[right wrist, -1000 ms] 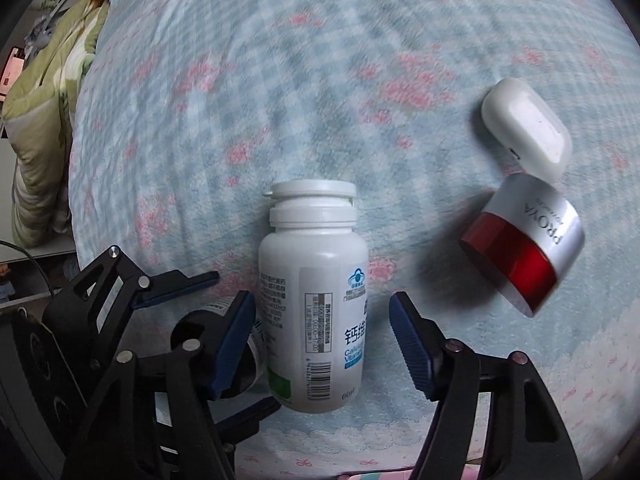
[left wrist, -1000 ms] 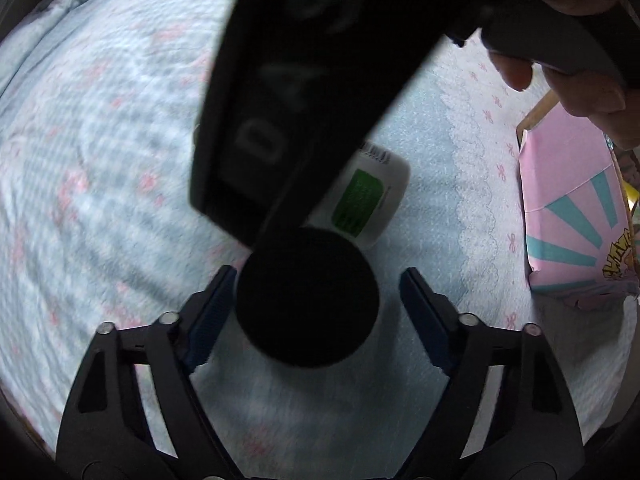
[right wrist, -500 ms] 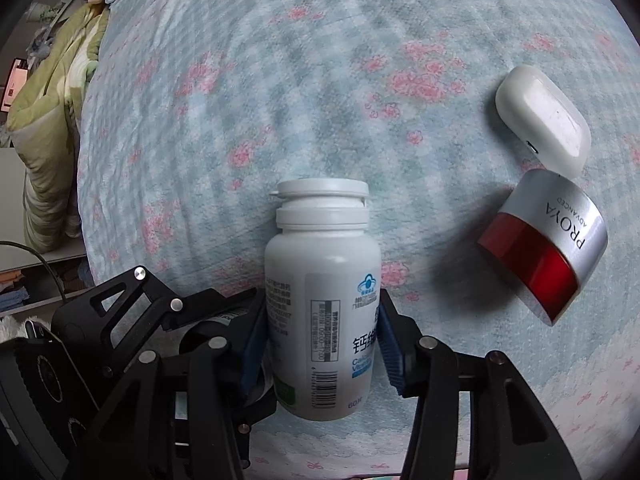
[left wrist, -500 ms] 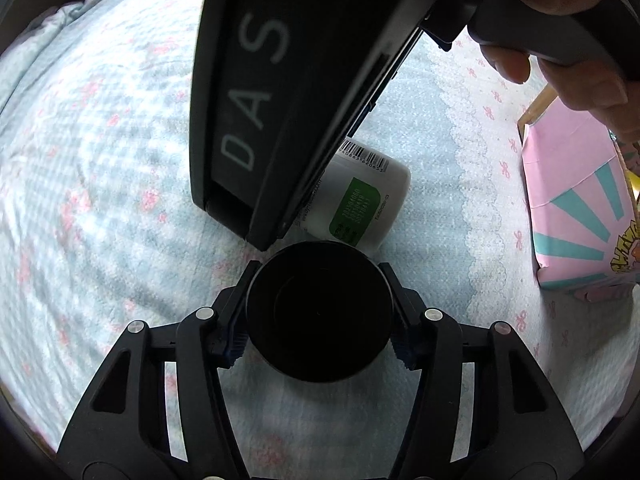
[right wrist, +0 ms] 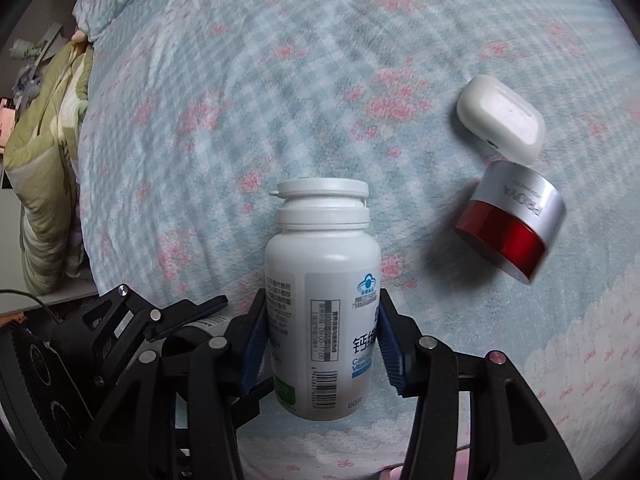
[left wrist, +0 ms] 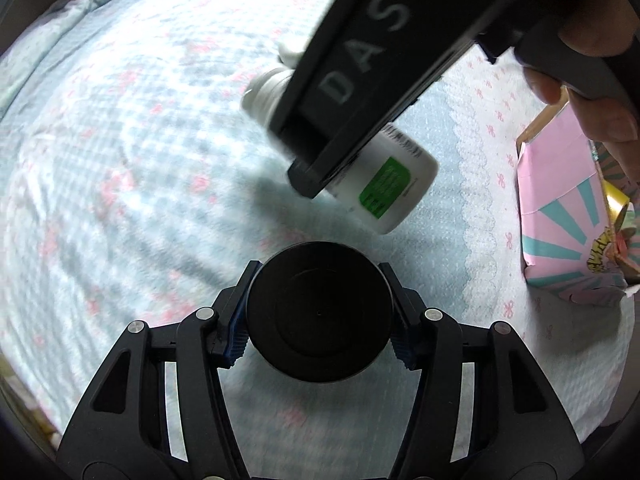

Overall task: Organize rigid objects
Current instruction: 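Carry the black cap and white pill bottle into the cardboard box and release both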

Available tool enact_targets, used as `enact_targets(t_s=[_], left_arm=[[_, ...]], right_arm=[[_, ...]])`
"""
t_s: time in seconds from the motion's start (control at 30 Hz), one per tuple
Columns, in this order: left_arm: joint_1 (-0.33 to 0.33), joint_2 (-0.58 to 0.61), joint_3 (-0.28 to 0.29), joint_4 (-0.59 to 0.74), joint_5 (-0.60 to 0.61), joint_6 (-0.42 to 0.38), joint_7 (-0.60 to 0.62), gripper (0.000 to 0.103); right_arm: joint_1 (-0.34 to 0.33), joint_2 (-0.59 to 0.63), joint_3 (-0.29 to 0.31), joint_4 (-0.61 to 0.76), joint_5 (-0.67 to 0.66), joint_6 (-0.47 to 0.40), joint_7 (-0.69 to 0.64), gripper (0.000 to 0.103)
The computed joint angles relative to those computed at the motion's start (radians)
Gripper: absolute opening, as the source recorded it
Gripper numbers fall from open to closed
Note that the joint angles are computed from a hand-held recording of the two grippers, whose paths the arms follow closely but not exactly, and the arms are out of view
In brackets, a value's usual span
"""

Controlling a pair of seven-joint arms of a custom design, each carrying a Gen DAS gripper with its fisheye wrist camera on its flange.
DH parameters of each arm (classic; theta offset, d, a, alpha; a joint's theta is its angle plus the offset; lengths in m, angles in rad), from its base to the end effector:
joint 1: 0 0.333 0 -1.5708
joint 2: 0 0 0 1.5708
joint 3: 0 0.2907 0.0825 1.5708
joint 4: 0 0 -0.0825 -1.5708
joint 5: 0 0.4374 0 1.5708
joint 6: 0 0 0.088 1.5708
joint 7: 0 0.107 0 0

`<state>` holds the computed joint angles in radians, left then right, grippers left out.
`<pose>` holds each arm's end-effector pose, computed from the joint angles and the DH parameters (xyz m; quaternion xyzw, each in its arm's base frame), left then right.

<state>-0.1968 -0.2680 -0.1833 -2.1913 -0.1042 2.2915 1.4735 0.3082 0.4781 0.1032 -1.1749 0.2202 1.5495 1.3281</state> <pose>0.5204 -0.2148 0.4908 -0.6105 0.7707 -0.1655 0.0769 0.6624 0.2978 0.4891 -0.8842 0.4449 0.1341 0.0483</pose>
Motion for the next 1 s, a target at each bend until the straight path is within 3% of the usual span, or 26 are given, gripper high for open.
enact_targets(t_s=[0.43, 0.73, 1.0], left_arm=[[0.013, -0.073, 0.006, 0.148, 0.035, -0.138, 0.024, 0.053], [-0.024, 0.038, -0.024, 0.396, 0.009, -0.227, 0.037, 0.053], [-0.08, 0.195, -0.075, 0.63, 0.019, -0.275, 0.043, 0.053]], right_arm=[[-0.058, -0.353, -0.028, -0.274, 0.121, 0.163, 0.117, 0.046], [-0.084, -0.642, -0.068, -0.471, 0.058, 0.279, 0.211, 0.046], [-0.147, -0.904, -0.12, -0.692, -0.017, 0.291, 0.287, 0.046]])
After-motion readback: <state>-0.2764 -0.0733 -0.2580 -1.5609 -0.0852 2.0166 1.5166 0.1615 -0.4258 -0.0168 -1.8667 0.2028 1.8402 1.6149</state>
